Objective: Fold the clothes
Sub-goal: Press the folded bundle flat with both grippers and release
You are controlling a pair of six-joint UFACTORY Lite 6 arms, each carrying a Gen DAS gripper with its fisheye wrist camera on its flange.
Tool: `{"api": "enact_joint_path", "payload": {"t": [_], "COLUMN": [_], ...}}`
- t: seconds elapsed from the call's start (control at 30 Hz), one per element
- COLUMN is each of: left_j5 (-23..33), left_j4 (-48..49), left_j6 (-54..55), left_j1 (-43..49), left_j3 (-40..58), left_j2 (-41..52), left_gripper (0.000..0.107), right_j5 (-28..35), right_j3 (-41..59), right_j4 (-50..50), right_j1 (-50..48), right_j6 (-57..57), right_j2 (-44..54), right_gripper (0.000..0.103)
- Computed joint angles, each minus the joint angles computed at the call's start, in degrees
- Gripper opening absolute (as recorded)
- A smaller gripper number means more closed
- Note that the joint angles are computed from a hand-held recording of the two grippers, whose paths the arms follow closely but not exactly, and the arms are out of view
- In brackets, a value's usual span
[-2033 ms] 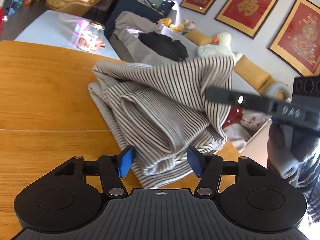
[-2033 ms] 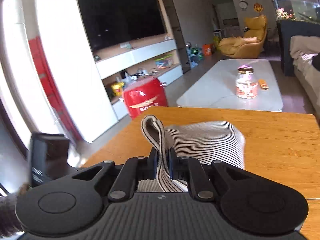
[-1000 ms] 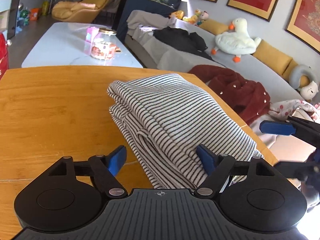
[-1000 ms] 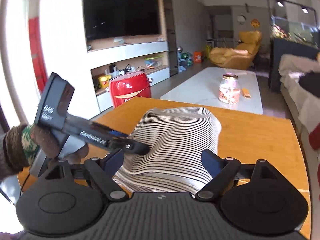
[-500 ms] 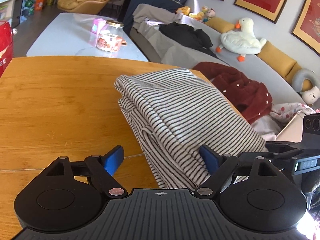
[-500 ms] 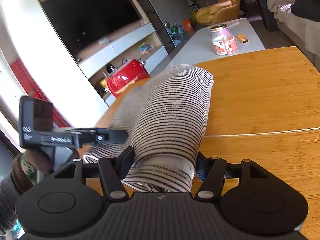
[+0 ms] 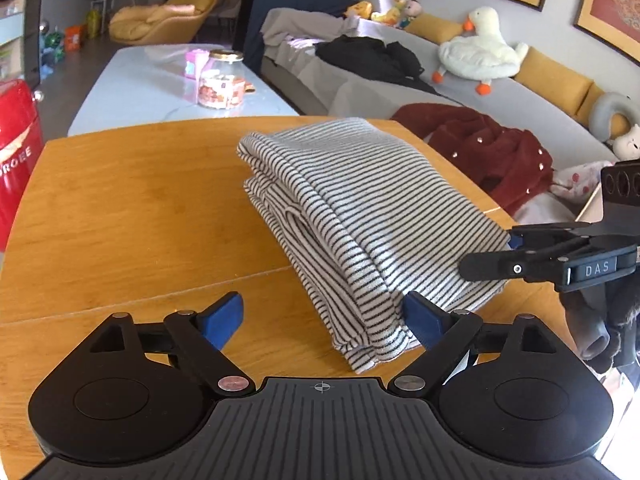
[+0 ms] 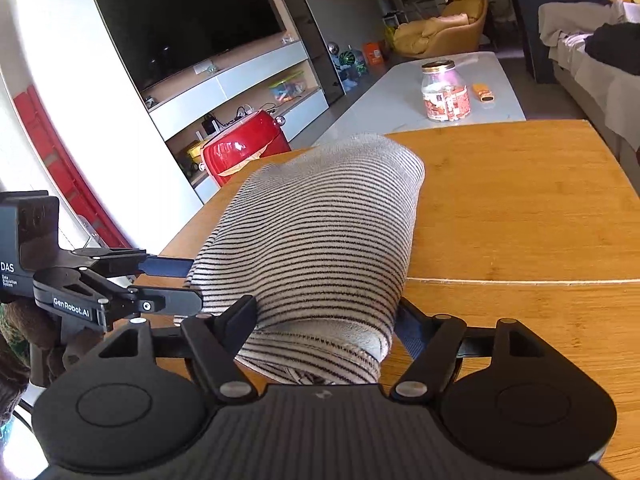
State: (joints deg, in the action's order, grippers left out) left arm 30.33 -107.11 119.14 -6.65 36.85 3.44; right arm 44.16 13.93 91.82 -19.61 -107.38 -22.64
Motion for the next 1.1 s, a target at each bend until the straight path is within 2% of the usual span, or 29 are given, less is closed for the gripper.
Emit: {"api": "enact_joint_path", "payload": {"t": [0.07, 0.13, 0.2, 0.27, 0.33, 0.43, 0.53, 0.6, 0.8, 1.0, 1.1], "left_j5": [2.01, 6.17, 4.44, 1.08, -2.11, -2.78, -0.59, 1.61, 8.63, 10.64, 9.55], "left_j4": [3.91, 9.17, 8.63, 6.98, 5.96, 3.08, 1.12, 0.82, 1.98, 4.36, 4.51], "left_j6": [-6.54, -16.77, -19.17, -19.69, -20.76, -17.56, -15.28, -13.9, -10.96, -10.47, -9.76], "left_j1": [0.99, 2.54, 0.28, -2.85, -5.72, -7.2, -6.0, -4.5, 0.3, 8.18, 11.41], "left_j3": [0.87, 3.94, 6.82, 9.88, 13.32, 14.46, 14.22, 14.02, 14.9, 20.13, 24.33], "left_j2": [-1.53, -0.4, 2.55, 6.13, 9.87, 13.32, 15.2, 16.21, 19.07, 22.69, 24.98], "left_gripper": [0.092, 0.096, 0.097, 0.097, 0.096, 0.096, 0.096, 0.095, 0.081, 0.075, 0.075], "right_j5": [2.96, 6.61, 8.49, 9.52, 8.21, 4.38, 6.15, 7.71, 3.13, 1.87, 0.95], "right_j3": [1.59, 5.87, 11.21, 17.0, 21.34, 25.71, 29.17, 31.11, 37.13, 50.24, 58.52], "right_j4": [-4.71, -7.68, -8.4, -8.8, -8.94, -8.8, -8.85, -8.96, -7.09, -2.28, 1.09], "right_j1": [-4.28, -7.91, -8.57, -7.94, -6.11, -2.34, -0.65, 1.07, 9.43, 18.05, 22.32], "right_j6": [3.47, 6.63, 9.12, 12.07, 14.17, 15.93, 17.58, 18.38, 20.08, 23.47, 25.46], "right_j2": [-2.19, 0.39, 6.56, 13.71, 19.56, 27.84, 35.24, 38.01, 41.5, 52.37, 59.16], "right_gripper": [0.082, 0.088, 0.096, 0.098, 0.098, 0.098, 0.097, 0.082, 0.08, 0.079, 0.079]}}
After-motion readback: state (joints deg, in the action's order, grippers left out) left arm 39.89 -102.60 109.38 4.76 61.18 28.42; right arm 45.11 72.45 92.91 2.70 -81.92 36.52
